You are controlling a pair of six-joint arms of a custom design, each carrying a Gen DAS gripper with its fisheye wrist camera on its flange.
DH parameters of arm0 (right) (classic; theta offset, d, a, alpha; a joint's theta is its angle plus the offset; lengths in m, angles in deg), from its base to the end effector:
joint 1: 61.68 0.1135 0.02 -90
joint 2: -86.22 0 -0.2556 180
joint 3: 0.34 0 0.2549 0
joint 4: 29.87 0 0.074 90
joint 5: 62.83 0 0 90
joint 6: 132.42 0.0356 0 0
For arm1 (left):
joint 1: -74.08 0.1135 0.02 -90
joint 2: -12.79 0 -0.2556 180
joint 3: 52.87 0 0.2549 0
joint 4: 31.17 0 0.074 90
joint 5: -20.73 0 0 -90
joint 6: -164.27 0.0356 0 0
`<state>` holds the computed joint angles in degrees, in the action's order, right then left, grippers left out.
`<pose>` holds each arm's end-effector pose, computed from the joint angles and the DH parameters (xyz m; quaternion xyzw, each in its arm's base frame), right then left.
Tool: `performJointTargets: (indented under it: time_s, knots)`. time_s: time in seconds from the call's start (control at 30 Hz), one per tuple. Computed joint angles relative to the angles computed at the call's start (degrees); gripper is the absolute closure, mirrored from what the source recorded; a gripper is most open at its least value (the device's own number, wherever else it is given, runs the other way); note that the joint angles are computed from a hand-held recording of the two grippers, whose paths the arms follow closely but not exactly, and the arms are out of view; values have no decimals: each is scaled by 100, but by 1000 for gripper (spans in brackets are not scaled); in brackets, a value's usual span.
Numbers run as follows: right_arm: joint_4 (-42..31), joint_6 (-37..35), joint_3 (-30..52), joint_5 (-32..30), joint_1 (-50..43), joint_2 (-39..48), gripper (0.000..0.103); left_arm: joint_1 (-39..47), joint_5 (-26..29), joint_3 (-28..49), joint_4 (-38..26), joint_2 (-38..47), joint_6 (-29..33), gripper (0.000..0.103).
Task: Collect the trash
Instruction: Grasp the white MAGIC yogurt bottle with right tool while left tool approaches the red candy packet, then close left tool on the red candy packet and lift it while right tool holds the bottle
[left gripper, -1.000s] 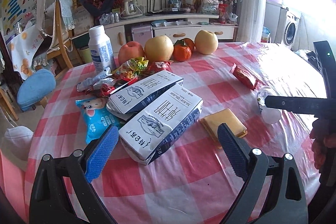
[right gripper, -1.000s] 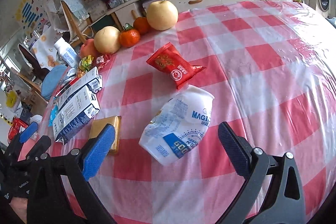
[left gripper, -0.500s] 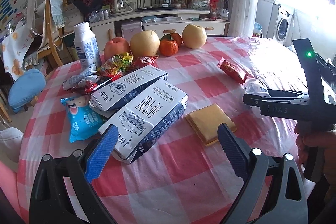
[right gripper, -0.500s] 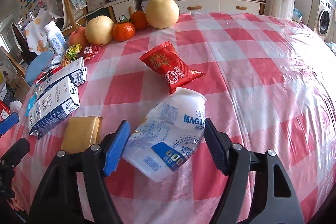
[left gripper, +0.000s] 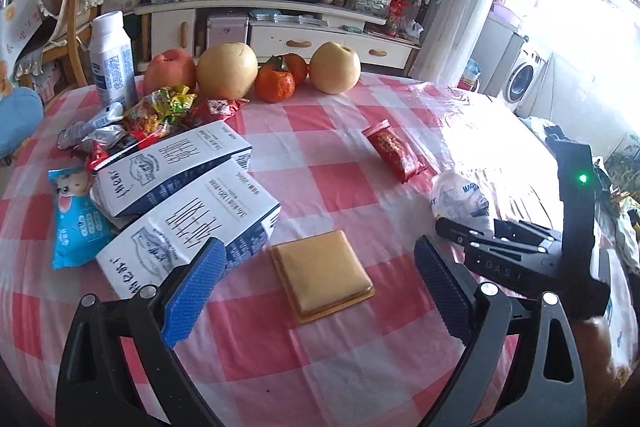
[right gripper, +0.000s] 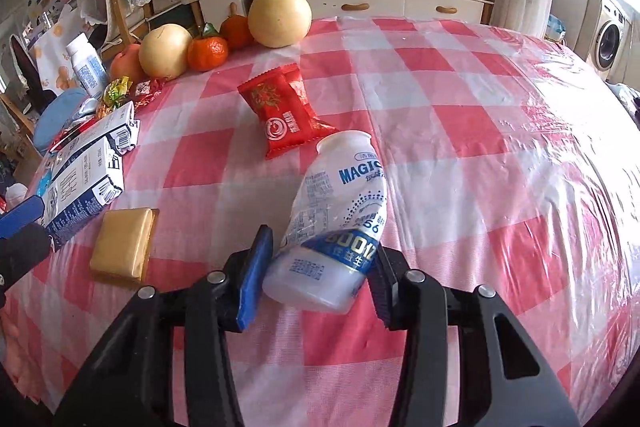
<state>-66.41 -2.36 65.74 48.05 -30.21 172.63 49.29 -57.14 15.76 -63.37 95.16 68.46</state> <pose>0.2639 0.1466 0.1902 0.1221 0.9361 0.0229 0.3290 0.2777 -0.1365 0.2281 0.1911 0.9026 -0.1929 0.3339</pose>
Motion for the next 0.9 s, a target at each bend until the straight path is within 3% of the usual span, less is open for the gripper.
performJointTargets:
  time_s: [0.13, 0.2, 0.3, 0.47, 0.53, 0.67, 0.9]
  knots:
    - [-30, 66, -228, -109, -268, -307, 54, -371, -187, 873, -139, 863, -592, 9]
    - [-136, 79, -264, -25, -351, -425, 39, -526, -294, 1348, -232, 1321, -817, 9]
    - [-184, 46, -351, 48, -471, -605, 25, -876, -628, 2313, -523, 2185, -1151, 9]
    - [33, -6, -537, -394, -745, -733, 22, -1332, -1309, 4073, -1369, 3584, -1448, 10]
    - [83, -28, -550, -491, -794, -712, 22, -1419, -1352, 4715, -1641, 4063, -1619, 20]
    - [202, -111, -530, -601, -826, -623, 22, -1517, -1434, 5789, -2222, 4790, -1793, 27]
    - [252, -266, -458, -502, -829, -448, 22, -1615, -1715, 6550, -2651, 5231, -1726, 46]
